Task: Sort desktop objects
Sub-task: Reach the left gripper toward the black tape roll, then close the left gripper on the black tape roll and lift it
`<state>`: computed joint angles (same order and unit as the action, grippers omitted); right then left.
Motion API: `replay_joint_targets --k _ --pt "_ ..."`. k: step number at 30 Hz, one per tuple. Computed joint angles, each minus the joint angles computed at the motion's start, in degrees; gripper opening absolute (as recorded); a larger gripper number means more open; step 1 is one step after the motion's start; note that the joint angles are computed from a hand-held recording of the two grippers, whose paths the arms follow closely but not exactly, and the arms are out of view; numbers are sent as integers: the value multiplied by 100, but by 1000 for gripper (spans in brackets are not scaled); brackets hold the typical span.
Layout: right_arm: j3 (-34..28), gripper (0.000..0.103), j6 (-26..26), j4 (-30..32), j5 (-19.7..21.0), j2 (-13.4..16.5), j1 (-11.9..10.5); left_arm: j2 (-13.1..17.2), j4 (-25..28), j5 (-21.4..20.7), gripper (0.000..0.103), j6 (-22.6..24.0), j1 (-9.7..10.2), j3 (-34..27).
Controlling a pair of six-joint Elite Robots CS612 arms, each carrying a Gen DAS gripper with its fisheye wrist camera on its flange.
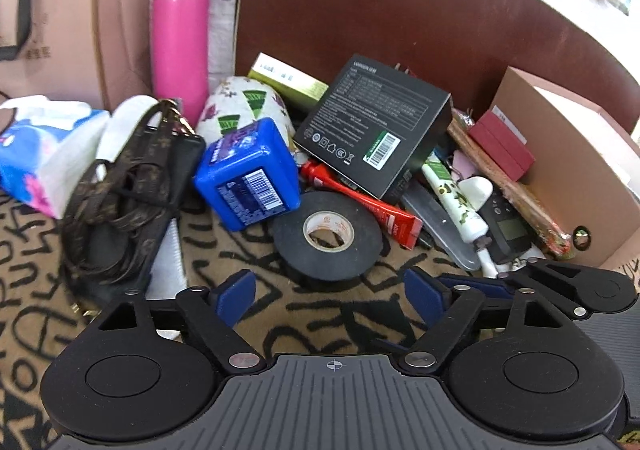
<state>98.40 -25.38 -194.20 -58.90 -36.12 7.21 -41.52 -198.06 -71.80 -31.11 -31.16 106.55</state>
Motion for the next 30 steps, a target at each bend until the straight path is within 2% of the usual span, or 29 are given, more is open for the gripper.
replay_joint_targets --k 3,10,14,18,23,30 --pt "-171 65 -21 151 36 87 29 84 108 -259 83 52 115 -157" --pt "-540 65 -3 148 88 296 96 258 209 -481 83 224 271 -443" --pt "-705 73 -56 213 125 384 128 375 198 -669 87 274 339 -596" --pt "-735 74 -141 86 78 432 150 396 176 -718 79 294 371 -628" --pt "-630 73 -251 66 47 367 147 343 247 -546 78 334 279 -562" --pt "-57 72 -520 146 200 66 -48 194 181 -703 78 153 68 -250"
